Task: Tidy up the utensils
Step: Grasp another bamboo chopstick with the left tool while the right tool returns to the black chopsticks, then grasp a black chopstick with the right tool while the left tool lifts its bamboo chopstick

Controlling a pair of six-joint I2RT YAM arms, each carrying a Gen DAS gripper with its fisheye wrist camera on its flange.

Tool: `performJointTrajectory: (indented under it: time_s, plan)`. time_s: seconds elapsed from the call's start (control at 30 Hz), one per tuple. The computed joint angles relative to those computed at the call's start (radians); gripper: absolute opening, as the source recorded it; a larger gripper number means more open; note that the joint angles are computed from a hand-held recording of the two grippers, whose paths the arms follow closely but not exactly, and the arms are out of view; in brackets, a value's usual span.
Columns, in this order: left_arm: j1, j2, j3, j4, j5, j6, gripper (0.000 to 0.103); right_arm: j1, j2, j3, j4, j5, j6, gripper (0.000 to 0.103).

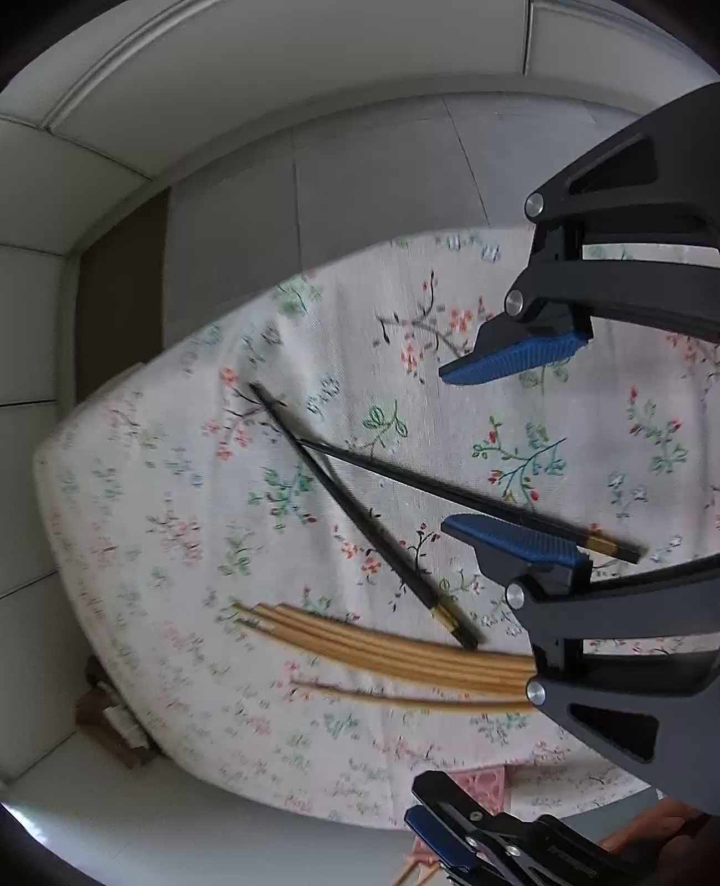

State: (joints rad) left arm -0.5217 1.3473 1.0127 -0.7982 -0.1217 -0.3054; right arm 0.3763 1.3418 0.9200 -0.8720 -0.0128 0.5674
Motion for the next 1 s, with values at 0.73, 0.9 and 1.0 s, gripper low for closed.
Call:
performJointTrajectory:
  time_s: [0.73,0.9,1.0]
  plan:
    - [0.043,0.228,0.008,0.068,0.029,0.037,0.006,0.125,0.116,0.082,0.013,0.153,-0.017,0.040]
    - [0.059,0.176,0.008,0.076,0.028,0.037,0.006,0.119,0.113,0.075,0.018,0.153,-0.020,0.040]
    - [0.067,0.153,0.011,0.074,0.052,0.041,0.006,0.112,0.123,0.075,0.023,0.141,-0.020,0.040]
